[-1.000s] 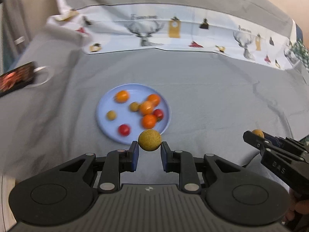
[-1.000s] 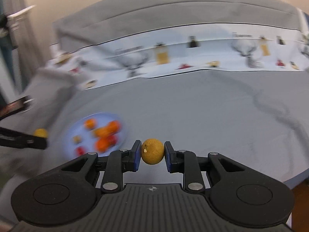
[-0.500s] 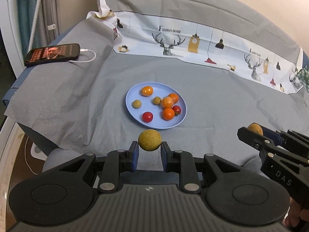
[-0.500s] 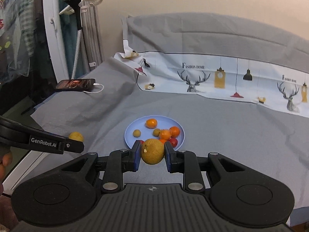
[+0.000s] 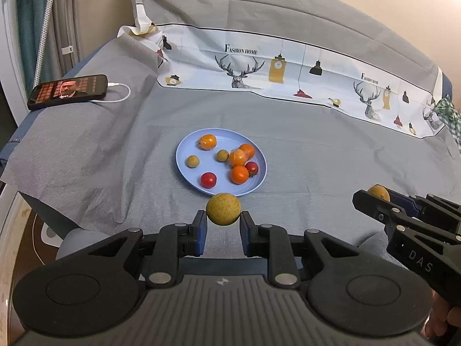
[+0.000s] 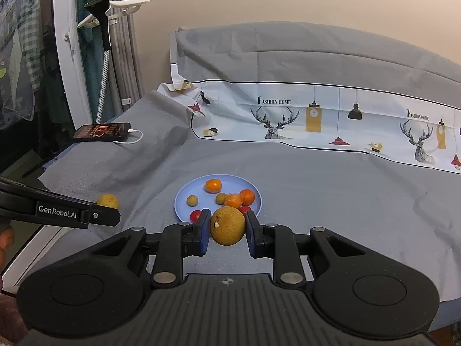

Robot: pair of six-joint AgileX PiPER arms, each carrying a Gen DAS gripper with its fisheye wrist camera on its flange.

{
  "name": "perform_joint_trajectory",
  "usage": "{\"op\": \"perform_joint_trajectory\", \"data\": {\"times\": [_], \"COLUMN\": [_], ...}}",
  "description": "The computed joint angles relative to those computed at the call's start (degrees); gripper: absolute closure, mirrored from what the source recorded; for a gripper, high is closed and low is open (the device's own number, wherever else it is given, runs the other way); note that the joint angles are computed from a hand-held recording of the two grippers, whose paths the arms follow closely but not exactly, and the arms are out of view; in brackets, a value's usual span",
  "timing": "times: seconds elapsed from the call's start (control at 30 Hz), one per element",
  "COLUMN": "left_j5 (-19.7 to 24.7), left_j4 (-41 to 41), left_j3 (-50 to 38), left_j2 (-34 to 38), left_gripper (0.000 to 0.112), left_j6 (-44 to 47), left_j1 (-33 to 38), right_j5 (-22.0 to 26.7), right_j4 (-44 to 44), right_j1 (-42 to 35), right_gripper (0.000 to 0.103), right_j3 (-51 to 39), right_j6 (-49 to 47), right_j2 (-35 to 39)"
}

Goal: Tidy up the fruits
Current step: 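Carry both yellow fruits over the blue plate and open both tools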

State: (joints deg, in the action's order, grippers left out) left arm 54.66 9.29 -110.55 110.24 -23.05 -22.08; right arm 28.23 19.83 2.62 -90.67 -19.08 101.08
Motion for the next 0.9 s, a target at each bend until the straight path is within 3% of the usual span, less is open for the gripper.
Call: {"op": "perform_joint_trajectory", "data": {"times": [0.67, 0.9], "left_j5": [1.41, 6.99], "left_j4": [0.43, -1.25], "left_j3": [-3.83, -17.33], "left_j2": [2.4, 10.97], "left_gripper": [0.086, 0.086], "left_j6": [-0.08, 2.37], "left_j1": [1.1, 3.54], "right_j5": [1.04, 5.22], "right_j4": [-0.05, -1.6], "right_j1": [0.27, 0.48], "right_gripper": [0.077, 0.077], "right_j3": [-1.75, -8.91], "right_j6": [0.65, 2.05], "right_j2": [1.84, 7.82]}}
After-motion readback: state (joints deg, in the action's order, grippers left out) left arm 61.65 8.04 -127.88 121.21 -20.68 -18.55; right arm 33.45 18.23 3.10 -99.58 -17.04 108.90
